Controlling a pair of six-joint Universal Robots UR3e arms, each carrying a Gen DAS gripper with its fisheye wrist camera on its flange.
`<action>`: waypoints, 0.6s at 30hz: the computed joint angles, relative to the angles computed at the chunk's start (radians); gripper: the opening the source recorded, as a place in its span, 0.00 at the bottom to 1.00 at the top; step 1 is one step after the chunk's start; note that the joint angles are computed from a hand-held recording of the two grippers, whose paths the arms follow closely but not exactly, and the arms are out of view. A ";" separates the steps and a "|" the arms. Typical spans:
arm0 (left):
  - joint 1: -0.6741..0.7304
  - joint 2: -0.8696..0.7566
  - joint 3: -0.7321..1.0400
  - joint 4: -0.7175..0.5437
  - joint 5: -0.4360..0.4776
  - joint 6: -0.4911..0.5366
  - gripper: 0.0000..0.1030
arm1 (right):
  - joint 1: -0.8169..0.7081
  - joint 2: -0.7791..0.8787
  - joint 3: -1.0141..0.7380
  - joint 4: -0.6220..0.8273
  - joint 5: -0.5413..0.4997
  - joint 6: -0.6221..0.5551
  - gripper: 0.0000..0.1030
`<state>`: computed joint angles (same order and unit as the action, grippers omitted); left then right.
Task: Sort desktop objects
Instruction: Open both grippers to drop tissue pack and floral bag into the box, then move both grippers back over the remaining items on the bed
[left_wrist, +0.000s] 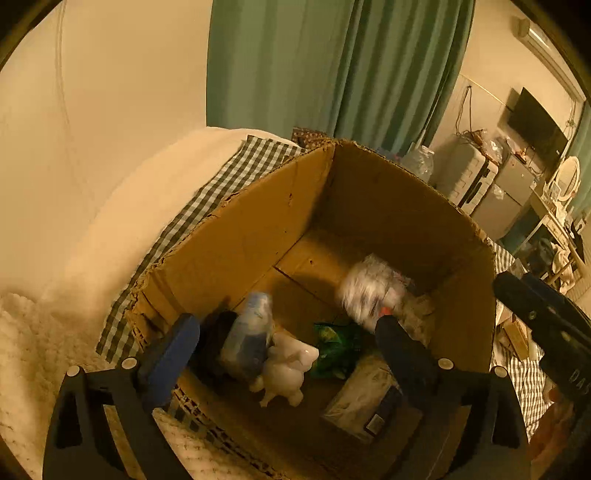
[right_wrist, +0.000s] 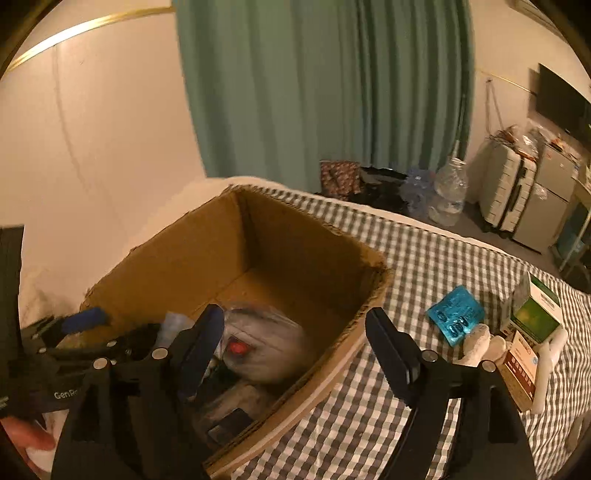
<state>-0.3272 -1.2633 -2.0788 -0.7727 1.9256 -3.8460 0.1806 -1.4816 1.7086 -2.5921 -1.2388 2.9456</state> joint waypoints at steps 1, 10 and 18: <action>-0.005 -0.006 0.008 -0.009 0.005 -0.002 0.97 | -0.011 -0.007 0.006 -0.001 -0.001 0.003 0.77; -0.104 -0.054 0.113 -0.101 0.070 -0.117 0.98 | -0.204 -0.202 0.169 0.045 0.066 -0.017 0.81; -0.330 -0.243 0.398 -0.208 0.208 -0.227 1.00 | -0.526 -0.500 0.301 0.243 0.263 -0.210 0.92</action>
<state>-0.6573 -1.5059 -1.6811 -0.9804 2.1337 -4.0728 -0.3452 -1.9815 2.0093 -2.3487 -0.9759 2.7360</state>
